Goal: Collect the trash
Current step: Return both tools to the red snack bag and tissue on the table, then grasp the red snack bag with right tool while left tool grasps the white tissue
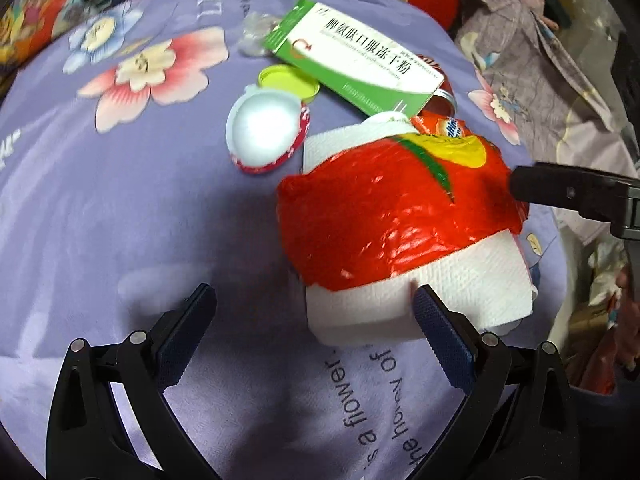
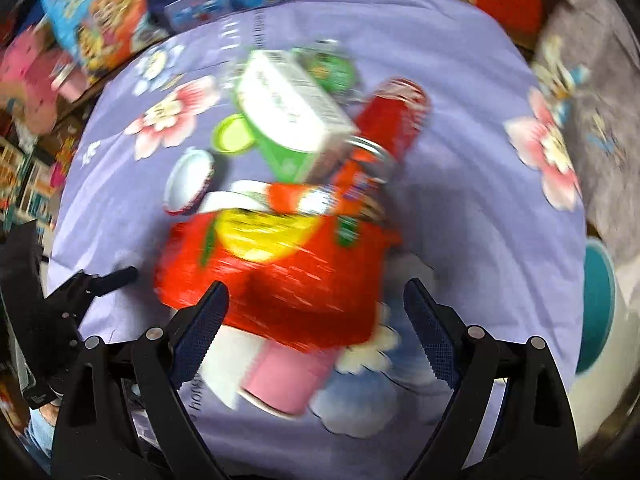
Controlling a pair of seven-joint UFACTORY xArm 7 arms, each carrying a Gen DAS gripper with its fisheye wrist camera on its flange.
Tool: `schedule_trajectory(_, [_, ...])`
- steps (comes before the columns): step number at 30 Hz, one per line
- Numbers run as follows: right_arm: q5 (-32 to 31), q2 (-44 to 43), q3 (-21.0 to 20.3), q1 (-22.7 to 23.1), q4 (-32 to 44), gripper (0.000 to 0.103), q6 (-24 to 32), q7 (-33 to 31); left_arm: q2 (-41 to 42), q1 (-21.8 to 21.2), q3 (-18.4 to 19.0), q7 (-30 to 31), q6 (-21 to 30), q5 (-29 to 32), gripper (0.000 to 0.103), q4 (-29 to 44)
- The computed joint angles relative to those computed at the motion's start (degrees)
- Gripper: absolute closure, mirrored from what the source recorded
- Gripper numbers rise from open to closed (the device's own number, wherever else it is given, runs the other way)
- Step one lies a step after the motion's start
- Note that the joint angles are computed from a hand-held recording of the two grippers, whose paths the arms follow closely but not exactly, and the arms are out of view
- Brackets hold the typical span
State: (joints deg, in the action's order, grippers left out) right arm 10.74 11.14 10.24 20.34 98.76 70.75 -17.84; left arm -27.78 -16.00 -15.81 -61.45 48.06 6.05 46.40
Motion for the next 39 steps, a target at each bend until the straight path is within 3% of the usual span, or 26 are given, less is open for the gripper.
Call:
schedule_trajectory(7, [-4.94,2.93,0.53,3.07,1.55,0.015,1.08,-0.19,-1.30,-0.72,0.61,-0.28,-3.79,-2.48,0.004,-2.82])
schedule_trajectory(14, [0.10,4.90,0.31,0.79,2.52,0.013,1.88,-0.92,1.49,-0.84,0.72,1.33,-6.03,-2.67,0.004,-1.20])
schedule_trajectory(18, [4.26,3.74,0.68,-0.77,1.07,0.035,1.81,-3.69,2.59,-0.96,0.84,1.62,-6.23,-2.74,0.004,-0.38])
schedule_trajectory(22, [3.93,1.62,0.63,-0.38,-0.91,0.073,-1.68,-4.90,3.76,-0.94,0.73,1.34,-5.42,-2.38,0.004,0.77])
schedule_trajectory(25, [5.74,1.82,0.43,-1.25,0.32,0.082,-0.85,-5.48,4.22,-1.02,0.92,1.47,-5.25,-2.18,0.004,1.36])
schedule_trajectory(32, [7.85,-0.55,0.11,-2.24,-1.56,0.087,-2.28,-7.95,7.16,-1.08,1.13,1.53,-6.77,-1.84,0.004,3.35])
schedule_trajectory(39, [8.71,-0.70,-2.32,-5.67,1.04,0.087,-6.85,-4.86,10.29,-1.55,0.61,1.70,-5.53,0.66,0.004,7.60])
